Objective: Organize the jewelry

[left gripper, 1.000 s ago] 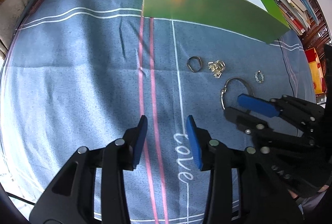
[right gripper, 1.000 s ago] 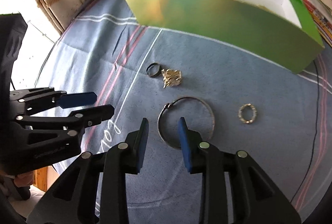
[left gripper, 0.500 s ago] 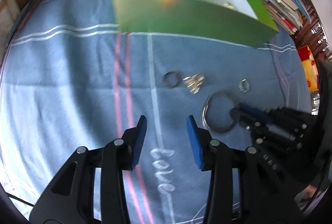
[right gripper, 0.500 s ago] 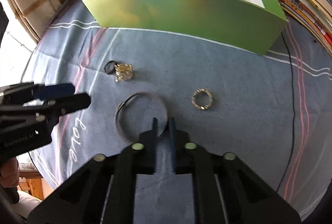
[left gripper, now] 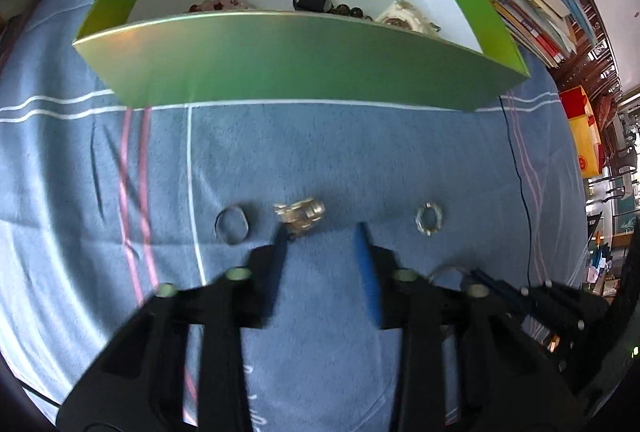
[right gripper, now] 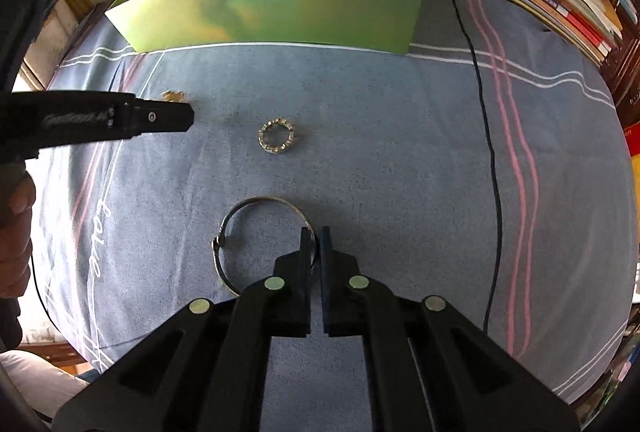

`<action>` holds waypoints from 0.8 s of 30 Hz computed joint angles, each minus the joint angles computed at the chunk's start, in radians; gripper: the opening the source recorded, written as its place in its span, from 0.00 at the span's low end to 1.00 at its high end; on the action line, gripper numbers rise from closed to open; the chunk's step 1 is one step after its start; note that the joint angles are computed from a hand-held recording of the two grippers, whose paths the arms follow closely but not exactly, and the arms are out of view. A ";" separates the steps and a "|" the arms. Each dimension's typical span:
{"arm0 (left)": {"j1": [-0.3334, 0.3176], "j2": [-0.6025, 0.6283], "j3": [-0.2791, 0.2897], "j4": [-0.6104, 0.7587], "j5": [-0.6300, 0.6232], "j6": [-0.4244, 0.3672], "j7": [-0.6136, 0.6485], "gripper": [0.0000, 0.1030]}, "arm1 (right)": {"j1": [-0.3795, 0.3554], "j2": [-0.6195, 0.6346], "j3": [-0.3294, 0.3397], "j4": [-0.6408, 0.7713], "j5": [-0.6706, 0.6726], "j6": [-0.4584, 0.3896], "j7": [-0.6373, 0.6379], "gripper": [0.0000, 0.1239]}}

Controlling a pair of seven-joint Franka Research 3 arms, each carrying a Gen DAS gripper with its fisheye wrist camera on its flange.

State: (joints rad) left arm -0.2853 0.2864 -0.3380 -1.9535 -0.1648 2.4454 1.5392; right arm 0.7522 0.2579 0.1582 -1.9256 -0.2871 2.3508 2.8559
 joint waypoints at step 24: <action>0.000 -0.038 0.027 -0.039 0.022 0.005 -0.061 0.40 | -0.013 -0.002 -0.004 0.005 -0.013 0.000 0.004 0.17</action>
State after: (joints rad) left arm -0.2852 0.2480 -0.3114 -1.9922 -0.1425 2.4501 1.4785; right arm 0.7389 0.2559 0.1545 -1.9208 -0.2998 2.3506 2.8602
